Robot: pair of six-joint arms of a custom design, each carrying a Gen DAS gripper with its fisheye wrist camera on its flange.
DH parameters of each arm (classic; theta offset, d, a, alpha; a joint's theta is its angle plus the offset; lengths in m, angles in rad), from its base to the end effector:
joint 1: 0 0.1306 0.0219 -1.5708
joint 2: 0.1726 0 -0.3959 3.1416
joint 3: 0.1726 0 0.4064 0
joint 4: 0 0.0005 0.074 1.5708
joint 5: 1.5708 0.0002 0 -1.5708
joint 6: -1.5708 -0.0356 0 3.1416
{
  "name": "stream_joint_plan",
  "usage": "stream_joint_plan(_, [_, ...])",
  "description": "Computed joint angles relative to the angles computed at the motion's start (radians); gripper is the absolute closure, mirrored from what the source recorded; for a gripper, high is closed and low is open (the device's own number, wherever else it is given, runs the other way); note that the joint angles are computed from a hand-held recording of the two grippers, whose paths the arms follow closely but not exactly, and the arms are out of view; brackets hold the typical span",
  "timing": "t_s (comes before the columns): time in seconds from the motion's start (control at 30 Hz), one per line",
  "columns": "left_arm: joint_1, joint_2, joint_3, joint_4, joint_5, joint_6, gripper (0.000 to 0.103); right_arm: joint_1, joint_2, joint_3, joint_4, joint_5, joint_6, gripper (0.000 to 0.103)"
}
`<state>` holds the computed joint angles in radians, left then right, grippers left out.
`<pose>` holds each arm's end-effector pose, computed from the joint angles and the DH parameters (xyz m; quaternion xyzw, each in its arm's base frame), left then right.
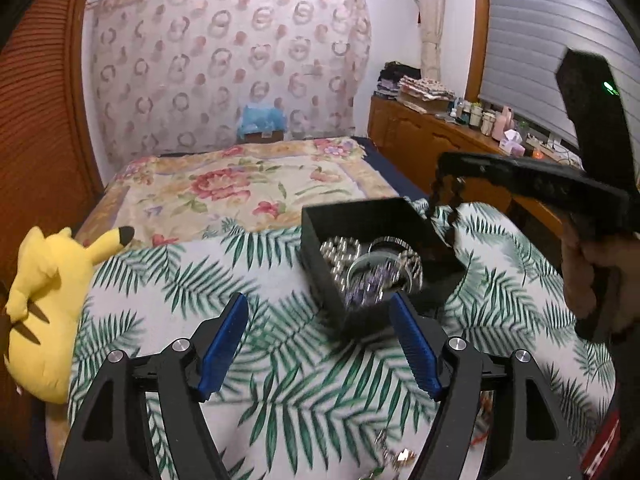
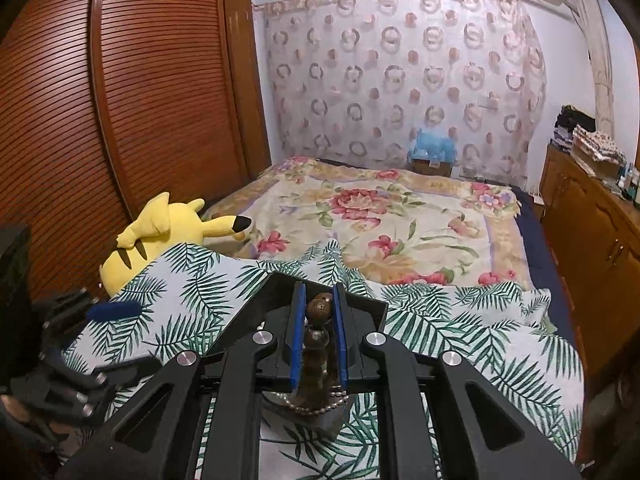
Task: Organize jewelry
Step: 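Lower the silver ornament into the black box with left tool while right tool drops bead bracelet in, then move left tool to the green pendant while right tool reaches the red string bracelet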
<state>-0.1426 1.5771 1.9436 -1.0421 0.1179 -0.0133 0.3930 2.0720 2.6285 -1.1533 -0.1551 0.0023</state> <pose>0.5506 -0.0838 0.5973 0.0955 0.8952 -0.0809 0.4277 0.6486 0.2743 0.5931 -0.2086 0.8568 0.1577 0.4444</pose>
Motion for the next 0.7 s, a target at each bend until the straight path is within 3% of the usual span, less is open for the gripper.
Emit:
stream_joint_plan(0.27, [0.01,-0.091,-0.15,0.011,0.014,-0.001,0.032,0.006,-0.044,-0.093,0.047,0.023,-0.006,0.087])
stream_joint_plan(0.5, [0.01,-0.147,-0.23,0.01,0.019,-0.014,0.032,0.017,-0.239,-0.417,0.174,0.022,0.037,0.087])
stream_joint_plan(0.7, [0.011,-0.177,-0.277,0.001,0.027,-0.011,0.032,0.027,-0.36,-0.629,0.221,-0.003,0.062,0.087])
